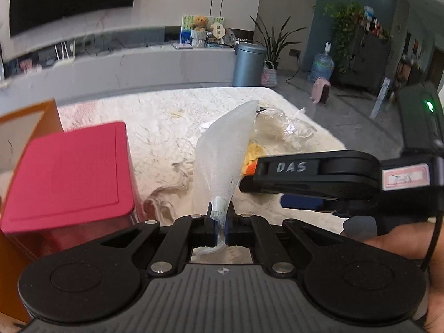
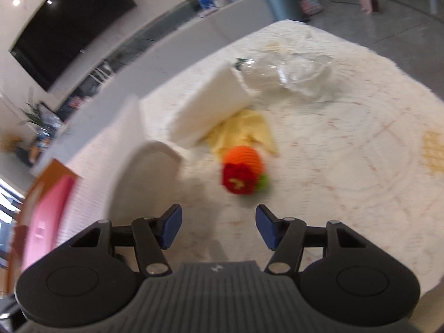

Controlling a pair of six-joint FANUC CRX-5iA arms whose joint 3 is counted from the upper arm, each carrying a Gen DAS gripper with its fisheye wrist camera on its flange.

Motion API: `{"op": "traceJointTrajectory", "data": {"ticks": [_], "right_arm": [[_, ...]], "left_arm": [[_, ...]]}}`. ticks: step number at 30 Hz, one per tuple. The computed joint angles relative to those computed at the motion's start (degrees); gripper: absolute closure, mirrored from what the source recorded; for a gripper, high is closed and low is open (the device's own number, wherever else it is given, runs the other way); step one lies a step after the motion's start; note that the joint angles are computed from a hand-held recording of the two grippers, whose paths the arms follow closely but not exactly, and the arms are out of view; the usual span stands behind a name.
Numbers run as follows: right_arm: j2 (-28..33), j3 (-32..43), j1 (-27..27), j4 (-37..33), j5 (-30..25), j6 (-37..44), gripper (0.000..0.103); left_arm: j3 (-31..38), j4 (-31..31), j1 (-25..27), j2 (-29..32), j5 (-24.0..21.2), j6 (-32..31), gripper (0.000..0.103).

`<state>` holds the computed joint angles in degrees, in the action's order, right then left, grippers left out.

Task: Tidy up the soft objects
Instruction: 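Grasp the white tissue with the left tool while the right grasps the white cotton pad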

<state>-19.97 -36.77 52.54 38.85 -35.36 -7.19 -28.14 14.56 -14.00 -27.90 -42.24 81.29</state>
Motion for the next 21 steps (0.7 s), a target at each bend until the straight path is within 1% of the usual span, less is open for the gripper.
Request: {"op": "traceJointTrajectory", "data": {"ticks": [1, 2, 3, 4, 5, 7, 9, 11, 12, 14, 15, 16, 18, 20, 21], "right_arm": [[-0.7, -0.7, -0.2, 0.6, 0.9, -0.9, 0.037], [-1.3, -1.1, -0.2, 0.8, 1.0, -1.3, 0.035], [-1.6, -0.9, 0.3, 0.2, -0.1, -0.6, 0.030], [-1.9, -0.2, 1.1, -1.0, -2.4, 1.7, 0.026], [-1.9, 0.7, 2.4, -1.7, -5.1, 4.6, 0.024], [-2.2, 1.0, 4.7, -0.4, -8.3, 9.2, 0.020], [-2.2, 0.1, 6.1, 3.3, -9.4, 9.9, 0.016], [-1.2, 1.0, 7.4, 3.8, -11.4, 12.6, 0.015], [-1.1, 1.3, 7.9, 3.7, -11.9, 14.3, 0.015], [-0.5, 1.5, 9.0, 5.3, -11.9, 16.6, 0.013], [0.2, 1.9, 10.0, 6.6, -12.9, 17.8, 0.008], [0.9, 2.1, 10.7, 8.1, -13.0, 18.8, 0.006], [2.5, 3.0, 10.9, 8.9, -13.5, 19.1, 0.006], [4.0, 4.5, 10.2, 7.4, -15.0, 16.6, 0.010], [4.3, 4.7, 9.7, 6.7, -15.2, 15.4, 0.016]], "left_arm": [[-1.6, 4.9, 1.6, -0.4, 0.4, -3.7, 0.098], [-4.0, 11.3, 3.4, -1.2, 1.3, -9.0, 0.098], [-7.1, 18.0, 4.4, -2.4, 3.0, -14.7, 0.098], [-9.6, 24.0, 4.8, -3.7, 4.5, -19.9, 0.098], [-11.4, 28.9, 5.3, -4.5, 5.1, -24.4, 0.099], [-13.0, 35.1, 6.5, -5.4, 5.1, -28.8, 0.099], [-14.3, 41.1, 7.8, -5.6, 4.7, -31.3, 0.099], [-14.8, 44.5, 9.0, -5.2, 3.9, -32.2, 0.099], [-14.8, 45.2, 9.3, -4.9, 3.6, -32.9, 0.099], [-15.8, 49.4, 8.5, -4.0, 3.8, -38.6, 0.099], [-16.1, 50.2, 7.8, -3.9, 4.8, -38.6, 0.099], [-15.7, 49.1, 7.7, -3.5, 5.1, -37.5, 0.099], [-15.4, 47.3, 7.3, -3.6, 6.3, -35.5, 0.099], [-15.3, 46.5, 7.3, -3.7, 6.4, -35.0, 0.099], [-15.5, 46.1, 7.2, -4.4, 6.4, -34.0, 0.099]]}}
